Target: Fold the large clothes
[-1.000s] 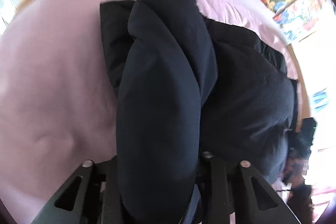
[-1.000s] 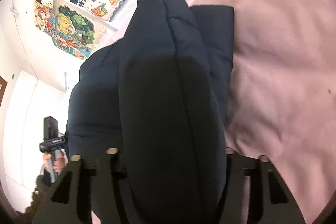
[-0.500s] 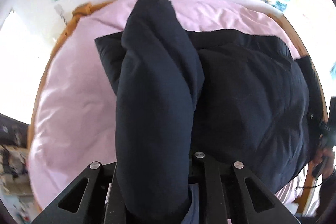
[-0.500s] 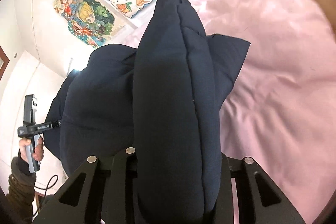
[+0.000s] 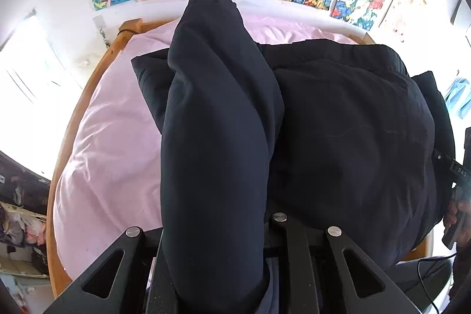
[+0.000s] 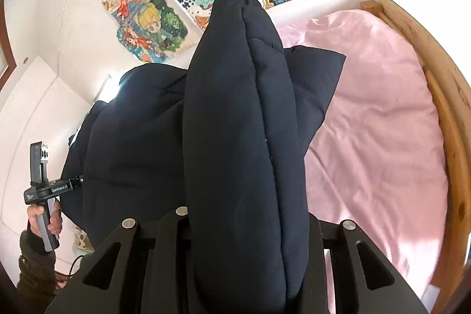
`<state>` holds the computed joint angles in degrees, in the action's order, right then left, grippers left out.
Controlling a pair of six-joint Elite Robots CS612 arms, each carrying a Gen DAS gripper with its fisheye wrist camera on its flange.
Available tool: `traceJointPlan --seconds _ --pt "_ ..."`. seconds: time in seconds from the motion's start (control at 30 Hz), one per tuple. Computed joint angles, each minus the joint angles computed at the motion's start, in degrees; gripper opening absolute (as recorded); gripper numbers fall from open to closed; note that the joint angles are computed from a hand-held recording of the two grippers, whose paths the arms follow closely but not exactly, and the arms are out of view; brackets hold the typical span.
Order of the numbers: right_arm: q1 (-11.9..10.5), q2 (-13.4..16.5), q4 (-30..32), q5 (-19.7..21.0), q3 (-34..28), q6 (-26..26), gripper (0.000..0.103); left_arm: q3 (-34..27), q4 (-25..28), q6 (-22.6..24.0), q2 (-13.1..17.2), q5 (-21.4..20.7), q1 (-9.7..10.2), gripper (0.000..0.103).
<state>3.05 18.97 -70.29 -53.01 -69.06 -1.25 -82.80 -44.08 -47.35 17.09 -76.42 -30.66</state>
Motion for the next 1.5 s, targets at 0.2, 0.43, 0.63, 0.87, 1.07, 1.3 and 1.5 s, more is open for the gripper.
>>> traceJointPlan --seconds 0.2,0.43,0.63,0.87,1.07,1.3,1.5 --pt "-0.56 5.7 2.75 -1.08 -6.72 -0.88 0.027 -6.99 -0.68 -1.89 7.19 -0.42 0.01 0.018" --pt "-0.53 7.26 4.09 -4.54 -5.47 -0.65 0.031 -11.11 -5.17 -0.69 12.36 4.15 -0.79 0.023" --pt "-1.19 7.7 3.26 -3.83 -5.31 1.32 0.044 -13.16 -6.88 -4.07 13.76 1.73 0.27 0.035" --pt "-1.55 9.61 4.27 -5.5 -7.59 4.6 0.064 -13.42 -6.3 -8.35 13.74 0.69 1.01 0.061" --pt "-1.33 10.55 4.41 -11.06 -10.28 4.82 0.078 -12.66 -4.06 -12.48 12.52 3.1 -0.68 0.084" --pt "0.11 9.96 1.05 -20.35 -11.31 4.06 0.081 -14.3 -4.26 -19.0 12.78 8.05 -0.9 0.091" --pt "0.2 11.08 -4.61 -23.94 -14.88 6.95 0.082 -17.9 -3.32 -21.41 13.68 15.66 -2.53 0.093"
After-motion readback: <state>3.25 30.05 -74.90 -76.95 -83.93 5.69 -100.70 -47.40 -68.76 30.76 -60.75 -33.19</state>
